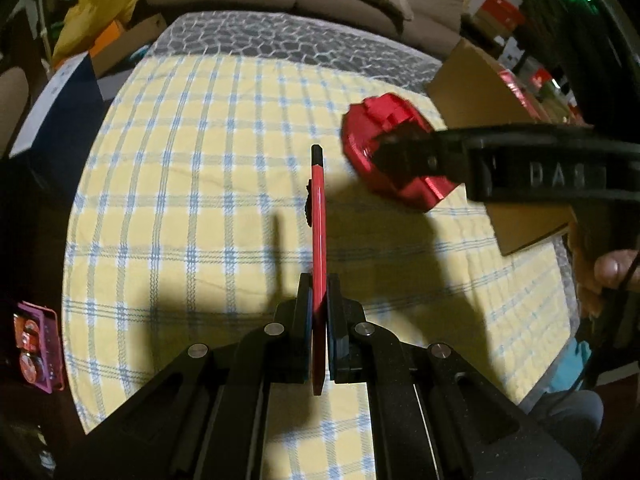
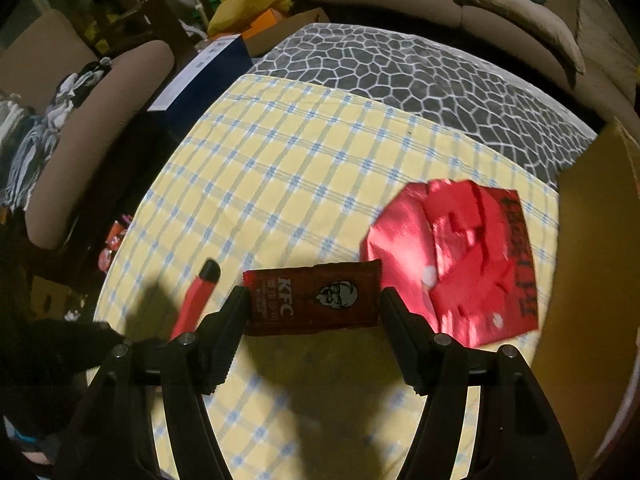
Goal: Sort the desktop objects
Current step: 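Carry the cutter in the left gripper and the KFC packet in the right over the box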
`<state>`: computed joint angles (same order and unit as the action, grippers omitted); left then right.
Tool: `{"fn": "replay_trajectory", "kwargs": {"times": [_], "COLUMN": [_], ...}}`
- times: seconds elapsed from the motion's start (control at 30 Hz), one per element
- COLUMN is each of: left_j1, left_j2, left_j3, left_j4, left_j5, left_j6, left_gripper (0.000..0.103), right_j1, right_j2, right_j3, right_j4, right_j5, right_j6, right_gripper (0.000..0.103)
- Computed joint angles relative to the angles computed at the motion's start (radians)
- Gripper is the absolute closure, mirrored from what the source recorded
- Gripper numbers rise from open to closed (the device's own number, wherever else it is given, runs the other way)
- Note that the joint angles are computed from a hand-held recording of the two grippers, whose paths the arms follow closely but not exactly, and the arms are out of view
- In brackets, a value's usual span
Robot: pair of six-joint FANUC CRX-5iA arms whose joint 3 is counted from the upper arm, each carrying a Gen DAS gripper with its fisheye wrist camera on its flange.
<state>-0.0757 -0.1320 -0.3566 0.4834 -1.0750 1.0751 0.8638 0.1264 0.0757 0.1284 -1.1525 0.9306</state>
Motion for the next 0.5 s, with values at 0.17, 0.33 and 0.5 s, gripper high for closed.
{"fn": "replay_trajectory", "kwargs": {"times": [0.17,0.33,0.5], "left_j1": [-0.052,-0.125,-0.215], "left_j2": [0.000,0.020,0.061], "left_j3": [0.067,0.147,0.242], "left_j4": [-0.022,-0.037,-0.054], "left_j5": [-0.024,-0.049,-0.064], "left_j6": [0.050,0.095,0.145], "left_gripper": [0.098,0.098,0.098], "right_j1": [0.004,0.000,-0.025], "right_j2": [-0.087,-0.179,-0.270], "right_j3": [-0.047,-0.094,-0.146], "right_j4": [0.013,0.054,0.087], "right_j5": [-0.012,-0.035,-0.075], "right_j6": [-0.016,-0.042,-0.063], "right_gripper": [0.035,0.035,0.035]}}
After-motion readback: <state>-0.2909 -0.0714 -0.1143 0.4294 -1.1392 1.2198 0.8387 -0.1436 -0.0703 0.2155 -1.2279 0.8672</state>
